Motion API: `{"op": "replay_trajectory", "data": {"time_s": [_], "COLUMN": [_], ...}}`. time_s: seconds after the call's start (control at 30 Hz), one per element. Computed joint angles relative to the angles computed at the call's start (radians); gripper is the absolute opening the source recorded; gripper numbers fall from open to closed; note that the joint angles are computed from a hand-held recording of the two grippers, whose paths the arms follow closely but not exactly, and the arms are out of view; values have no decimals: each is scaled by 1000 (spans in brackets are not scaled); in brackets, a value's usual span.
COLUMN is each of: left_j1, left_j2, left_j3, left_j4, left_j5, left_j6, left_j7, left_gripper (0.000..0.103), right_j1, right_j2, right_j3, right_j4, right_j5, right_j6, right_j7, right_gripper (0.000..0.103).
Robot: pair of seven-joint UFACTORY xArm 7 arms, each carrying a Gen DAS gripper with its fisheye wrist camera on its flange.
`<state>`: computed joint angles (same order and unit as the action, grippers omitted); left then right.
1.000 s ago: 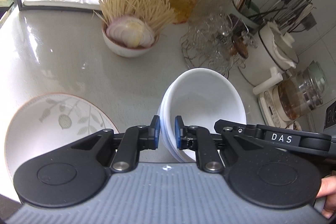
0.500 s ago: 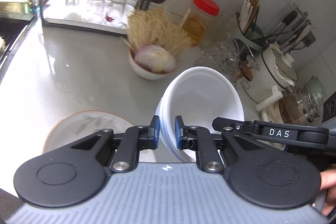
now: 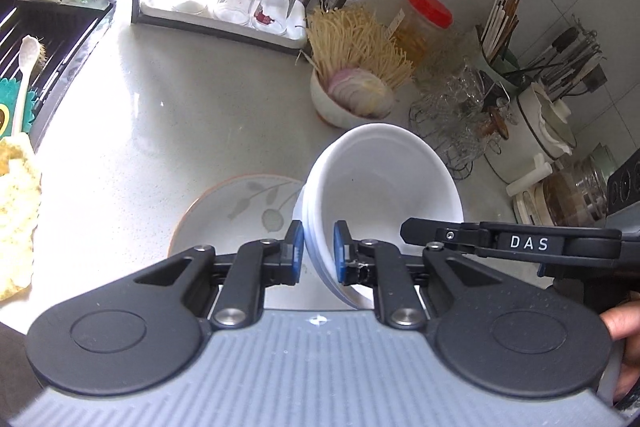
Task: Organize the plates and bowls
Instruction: 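Lift the bowl stack and carry it onto the floral plate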
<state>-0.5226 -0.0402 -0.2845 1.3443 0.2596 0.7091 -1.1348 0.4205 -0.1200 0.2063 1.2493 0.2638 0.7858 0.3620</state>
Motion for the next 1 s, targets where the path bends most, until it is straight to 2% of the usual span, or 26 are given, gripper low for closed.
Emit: {"op": "replay_trajectory", "data": {"time_s": [0.2, 0.33, 0.57, 0.73, 0.93, 1.0], "left_j1": [9, 14, 22, 31, 33, 31], "left_j2": [-41, -59, -65, -56, -41, -43], "left_j3": [2, 2, 8, 4, 7, 10], "left_j4": [-86, -148, -208, -219, -201, -205], "left_j5": [-49, -97, -174, -164, -152, -166], "left_j6": [-34, -73, -104, -133, -125, -134], "left_j7": [41, 69, 137, 134, 128, 140], "left_gripper": [18, 18, 18, 20, 21, 25], "right_j1": [13, 24, 41, 51, 54, 53], "right_j2": [1, 9, 33, 51, 50, 49], "right_j3": [27, 49, 49, 54, 47, 44], "right_j4": [-29, -44, -65, -63, -73, -74], "right_j5": [-66, -160, -196, -260, -254, -244], "right_j6": [-13, -20, -45, -55, -80, -82], "right_j7": [93, 175, 234, 273, 284, 284], "right_gripper": [23, 23, 23, 23, 24, 24]}}
